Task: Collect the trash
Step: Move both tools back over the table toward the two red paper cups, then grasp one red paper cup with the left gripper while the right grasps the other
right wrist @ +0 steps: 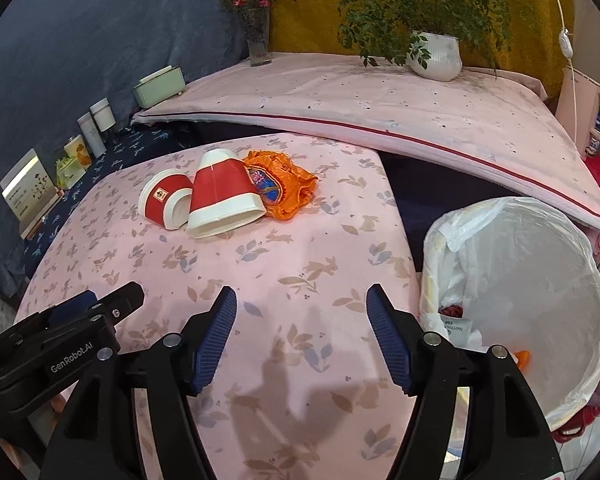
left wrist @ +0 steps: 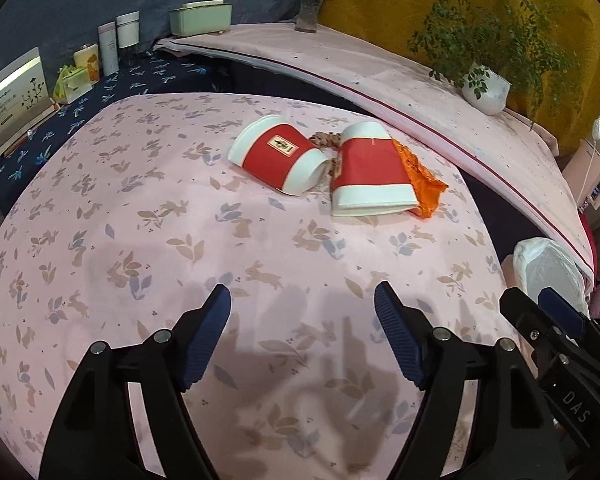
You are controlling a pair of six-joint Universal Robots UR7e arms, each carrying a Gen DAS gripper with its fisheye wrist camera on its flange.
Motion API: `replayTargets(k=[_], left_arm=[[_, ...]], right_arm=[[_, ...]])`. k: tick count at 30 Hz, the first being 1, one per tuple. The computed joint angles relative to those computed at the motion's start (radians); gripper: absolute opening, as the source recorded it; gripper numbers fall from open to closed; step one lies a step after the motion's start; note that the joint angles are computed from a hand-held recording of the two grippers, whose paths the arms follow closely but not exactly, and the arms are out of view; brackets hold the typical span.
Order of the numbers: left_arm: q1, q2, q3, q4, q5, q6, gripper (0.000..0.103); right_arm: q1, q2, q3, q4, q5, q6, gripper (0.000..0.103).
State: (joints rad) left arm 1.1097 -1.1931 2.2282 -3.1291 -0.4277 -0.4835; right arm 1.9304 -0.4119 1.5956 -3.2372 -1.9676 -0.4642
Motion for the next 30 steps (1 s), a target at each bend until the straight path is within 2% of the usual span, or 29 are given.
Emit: replayTargets(k=[3,13,23,30], left_arm=[[0.026,-0.022,-0.006,-0.002,-0.002,0.005,0.079],[0.122,-0.047,-0.114,-0.011,-0.067,0.073,0.080],[0.215,0.023,-0.315,0.082,-0.177,0.083,0.080],[0.274,0.082,-0.441,0.193,-0.254,0.032,0.080]], right_arm=[[0.008,0.034,-0.053,0.037,0.014,0.013,0.074],[0.038,0.171,-0.292,0.208,0.037,0.036,0.077],[0.043,0.294,-0.508,0.320,0.041,0.014,0.081],[0.031,0.355,-0.616,0.396,0.062,0.022,0.082]])
